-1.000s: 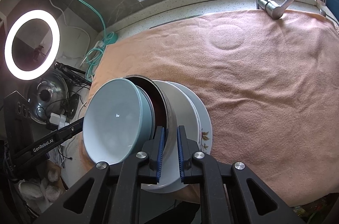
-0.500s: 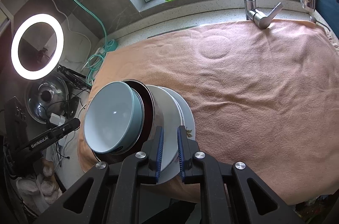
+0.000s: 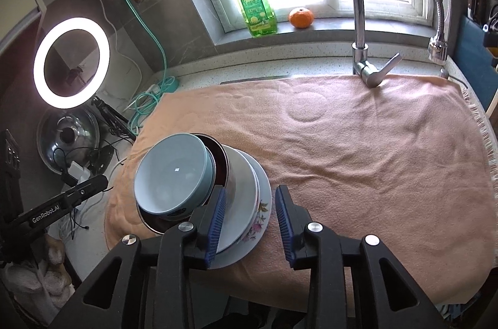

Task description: Organize plates and bowls

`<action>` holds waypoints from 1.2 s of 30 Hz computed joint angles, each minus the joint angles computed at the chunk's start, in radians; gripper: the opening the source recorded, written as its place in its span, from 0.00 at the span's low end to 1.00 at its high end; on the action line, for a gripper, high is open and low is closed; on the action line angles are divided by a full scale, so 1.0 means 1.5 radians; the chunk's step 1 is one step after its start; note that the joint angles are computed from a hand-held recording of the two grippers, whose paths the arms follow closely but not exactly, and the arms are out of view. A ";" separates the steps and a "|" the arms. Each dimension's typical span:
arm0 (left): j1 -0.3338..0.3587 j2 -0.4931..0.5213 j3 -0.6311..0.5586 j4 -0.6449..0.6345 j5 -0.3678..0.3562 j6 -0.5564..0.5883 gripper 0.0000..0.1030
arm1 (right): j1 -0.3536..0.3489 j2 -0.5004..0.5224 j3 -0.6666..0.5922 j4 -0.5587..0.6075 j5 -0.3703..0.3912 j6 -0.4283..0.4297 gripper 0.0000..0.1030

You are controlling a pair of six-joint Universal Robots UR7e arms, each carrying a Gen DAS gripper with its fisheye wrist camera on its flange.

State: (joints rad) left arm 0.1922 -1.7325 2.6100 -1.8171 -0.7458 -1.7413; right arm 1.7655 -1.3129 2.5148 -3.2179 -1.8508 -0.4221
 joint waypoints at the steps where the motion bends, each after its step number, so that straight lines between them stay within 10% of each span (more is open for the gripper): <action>1: -0.004 0.005 -0.002 0.005 -0.001 -0.001 0.21 | 0.004 -0.002 0.004 -0.007 0.000 0.000 0.33; 14: -0.067 0.008 -0.034 0.157 0.001 -0.045 0.64 | 0.088 0.050 0.060 -0.214 -0.073 0.022 0.68; 36: -0.096 -0.027 -0.027 0.169 -0.024 -0.046 0.71 | 0.127 0.043 0.071 -0.217 -0.107 0.063 0.72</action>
State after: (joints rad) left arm 0.0478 -1.7736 2.5696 -1.5643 -0.7811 -1.8102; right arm 1.9557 -1.2491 2.6207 -3.5435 -2.0120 -0.3283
